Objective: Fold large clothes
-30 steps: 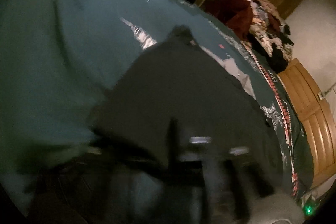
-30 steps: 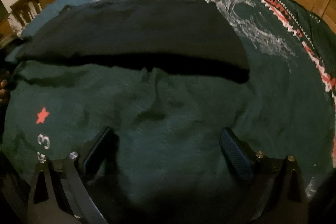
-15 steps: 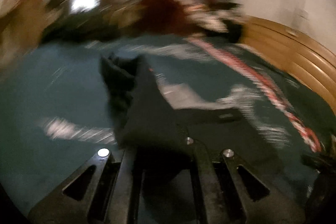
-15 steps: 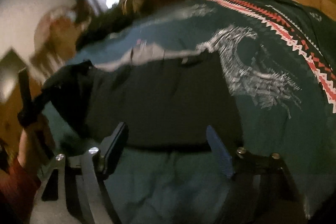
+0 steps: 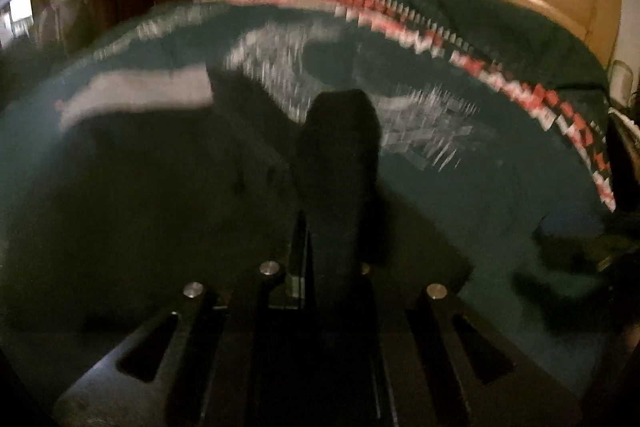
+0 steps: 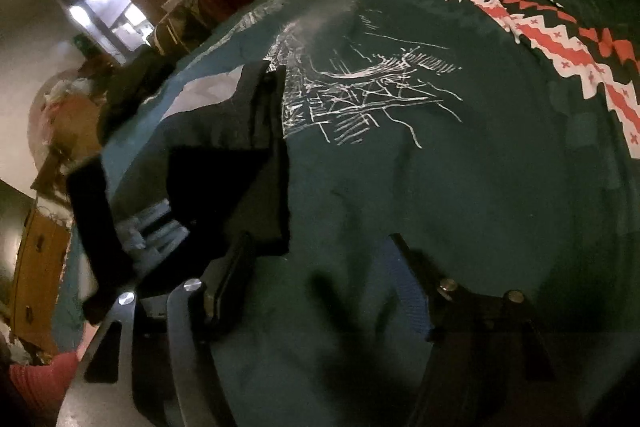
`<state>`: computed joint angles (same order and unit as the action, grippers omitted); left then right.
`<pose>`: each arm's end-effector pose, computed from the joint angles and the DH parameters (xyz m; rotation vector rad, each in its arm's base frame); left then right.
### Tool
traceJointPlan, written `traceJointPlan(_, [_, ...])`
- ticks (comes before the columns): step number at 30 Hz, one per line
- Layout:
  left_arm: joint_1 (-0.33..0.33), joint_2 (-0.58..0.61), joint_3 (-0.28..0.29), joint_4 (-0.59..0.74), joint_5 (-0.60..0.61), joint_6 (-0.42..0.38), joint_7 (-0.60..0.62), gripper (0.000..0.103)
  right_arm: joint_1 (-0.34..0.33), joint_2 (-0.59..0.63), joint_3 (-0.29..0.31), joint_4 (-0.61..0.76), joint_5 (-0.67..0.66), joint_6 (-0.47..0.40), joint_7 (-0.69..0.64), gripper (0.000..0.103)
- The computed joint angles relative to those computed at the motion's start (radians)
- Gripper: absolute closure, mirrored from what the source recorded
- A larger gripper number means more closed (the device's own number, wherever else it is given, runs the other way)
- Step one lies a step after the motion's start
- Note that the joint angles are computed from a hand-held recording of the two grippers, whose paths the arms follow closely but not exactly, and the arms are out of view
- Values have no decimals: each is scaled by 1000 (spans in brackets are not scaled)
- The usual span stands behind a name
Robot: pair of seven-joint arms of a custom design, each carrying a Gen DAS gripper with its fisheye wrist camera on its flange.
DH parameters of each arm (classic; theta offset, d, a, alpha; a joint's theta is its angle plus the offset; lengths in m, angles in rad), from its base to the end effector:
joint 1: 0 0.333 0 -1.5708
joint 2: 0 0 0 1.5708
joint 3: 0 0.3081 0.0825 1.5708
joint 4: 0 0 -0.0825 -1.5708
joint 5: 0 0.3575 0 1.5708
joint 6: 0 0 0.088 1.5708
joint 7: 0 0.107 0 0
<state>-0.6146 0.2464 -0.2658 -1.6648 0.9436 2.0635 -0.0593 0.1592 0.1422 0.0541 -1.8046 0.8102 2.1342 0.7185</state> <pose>0.4451 -0.4473 0.5003 -1.9957 1.3762 -0.6419 0.5796 0.1561 0.4959 -2.1699 1.0375 0.2146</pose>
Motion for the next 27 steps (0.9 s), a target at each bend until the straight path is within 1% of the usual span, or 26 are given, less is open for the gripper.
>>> traceJointPlan(1, [-11,5,-1,19,21,-20,2,100,-3,1,0,1,5,-8,-9,31])
traceJointPlan(2, [-12,1,2,19,33,-10,-10,100,-5,7,0,7,6,-17,-14,31])
traceJointPlan(5, [25,33,11,25,-11,82,3,98,-7,7,2,4,23,-24,-32,31])
traceJointPlan(6, [37,36,13,6,-31,130,-1,93,-8,6,3,2,31,-24,-37,32])
traceJointPlan(7, [66,47,7,-8,-72,192,21,82,-9,3,3,-1,38,-23,-39,32])
traceJointPlan(8, [59,66,15,13,-86,201,46,80,-10,-5,2,-11,45,-24,-43,32])
traceJointPlan(9, [45,64,20,17,-80,190,45,80,-8,-4,2,-9,42,-28,-39,32])
traceJointPlan(10, [37,54,21,17,-87,175,50,80,-7,-4,2,-8,42,-32,-32,32])
traceJointPlan(12, [14,14,12,3,-96,123,57,80,-12,3,-1,10,53,-70,-16,32])
traceJointPlan(13, [3,-8,6,-8,-88,106,42,80,-16,7,-2,21,63,-86,-14,32])
traceJointPlan(14, [-22,-45,-4,-27,-46,70,19,79,-21,16,-2,40,80,-106,-14,31])
traceJointPlan(15, [-46,-68,-20,-31,-6,13,10,76,-23,28,0,62,90,-120,-7,29])
traceJointPlan(16, [-81,-94,-45,-35,33,-76,-2,71,-24,44,3,89,96,-138,1,27])
traceJointPlan(17, [-95,-112,-63,-43,46,-121,-15,68,-25,77,8,137,95,-174,19,24])
traceJointPlan(18, [-110,-124,-83,-46,59,-174,-33,65,-24,100,14,171,93,-197,33,24])
traceJointPlan(19, [-129,-132,-103,-48,73,-244,-47,64,-23,135,23,215,89,-232,53,24])
traceJointPlan(20, [-151,-129,-124,-42,72,-339,-45,64,-21,164,31,252,79,-259,73,24])
traceJointPlan(21, [-162,-134,-136,-49,49,-400,-52,64,-16,186,37,277,63,-274,96,24])
traceJointPlan(22, [-162,-157,-142,-82,14,-427,-88,64,-13,211,42,308,50,-296,127,24])
traceJointPlan(23, [-154,-180,-145,-116,-14,-429,-115,64,-17,243,52,346,55,-339,156,24])
traceJointPlan(24, [-142,-201,-147,-149,-43,-429,-135,64,-17,253,59,360,54,-350,169,24])
traceJointPlan(27, [-93,-234,-144,-221,-91,-372,-138,64,23,232,63,334,-19,-277,163,26])
